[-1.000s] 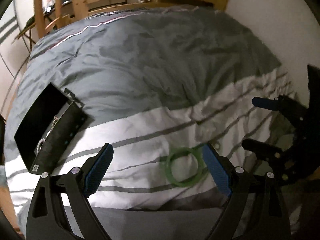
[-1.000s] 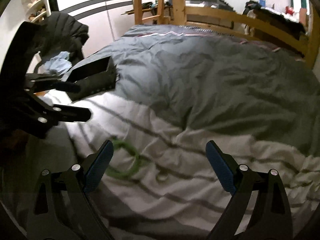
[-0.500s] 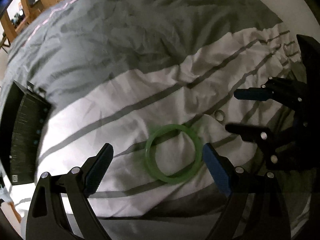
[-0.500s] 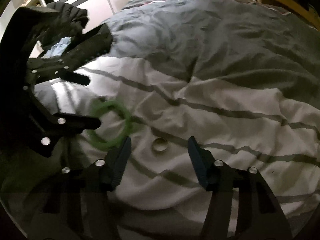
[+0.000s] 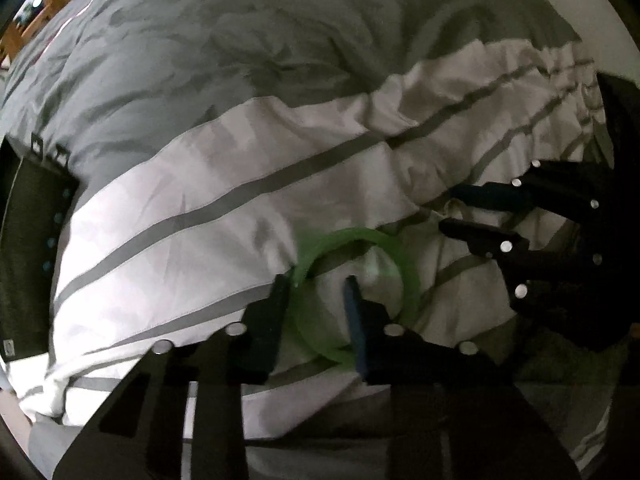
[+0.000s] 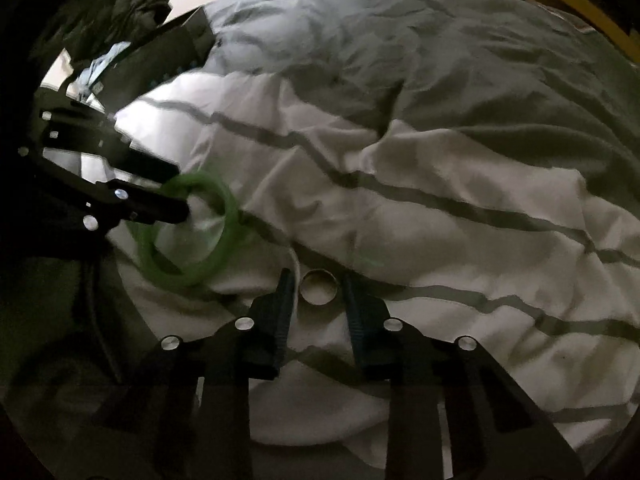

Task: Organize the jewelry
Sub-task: 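Lower the left tool onto the green bangle while the right tool reaches the silver ring, then grasp the green bangle rim with the left tool while the right tool grasps the silver ring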

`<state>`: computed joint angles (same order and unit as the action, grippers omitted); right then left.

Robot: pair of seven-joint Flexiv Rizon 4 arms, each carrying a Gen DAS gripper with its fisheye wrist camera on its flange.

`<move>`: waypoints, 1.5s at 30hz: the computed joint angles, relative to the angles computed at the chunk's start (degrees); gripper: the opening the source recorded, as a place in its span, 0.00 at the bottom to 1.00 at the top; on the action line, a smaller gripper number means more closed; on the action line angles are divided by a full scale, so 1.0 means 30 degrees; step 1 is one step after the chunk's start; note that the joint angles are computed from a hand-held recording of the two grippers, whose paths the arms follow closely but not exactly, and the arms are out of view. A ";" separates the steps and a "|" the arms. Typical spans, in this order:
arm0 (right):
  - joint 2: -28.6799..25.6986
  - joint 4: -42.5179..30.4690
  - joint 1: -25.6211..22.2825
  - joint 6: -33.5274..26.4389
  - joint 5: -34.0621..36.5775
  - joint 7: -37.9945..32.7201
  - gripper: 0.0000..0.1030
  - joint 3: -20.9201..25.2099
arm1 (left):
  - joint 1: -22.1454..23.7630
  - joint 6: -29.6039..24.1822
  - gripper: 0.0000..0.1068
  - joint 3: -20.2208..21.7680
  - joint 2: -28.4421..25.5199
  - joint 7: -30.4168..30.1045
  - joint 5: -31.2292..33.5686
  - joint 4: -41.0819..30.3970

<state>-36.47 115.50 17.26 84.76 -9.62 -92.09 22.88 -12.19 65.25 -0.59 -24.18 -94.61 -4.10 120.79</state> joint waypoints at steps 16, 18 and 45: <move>-0.0381 -0.0227 -0.2097 0.1615 0.0527 0.0928 0.20 0.1669 | 0.0172 0.0128 0.03 0.0161 0.0468 0.0223 0.0080 0.0476; -0.0366 -0.0147 -0.2141 0.1660 0.0442 0.0948 0.20 0.1670 | -0.0396 -0.0161 0.12 0.0556 0.0159 -0.0591 0.0831 -0.0060; 0.0189 0.1038 -0.1637 0.4948 -0.1068 0.3577 0.20 0.0220 | 0.0013 0.1022 0.07 0.0689 0.1814 -0.2341 0.1233 0.0762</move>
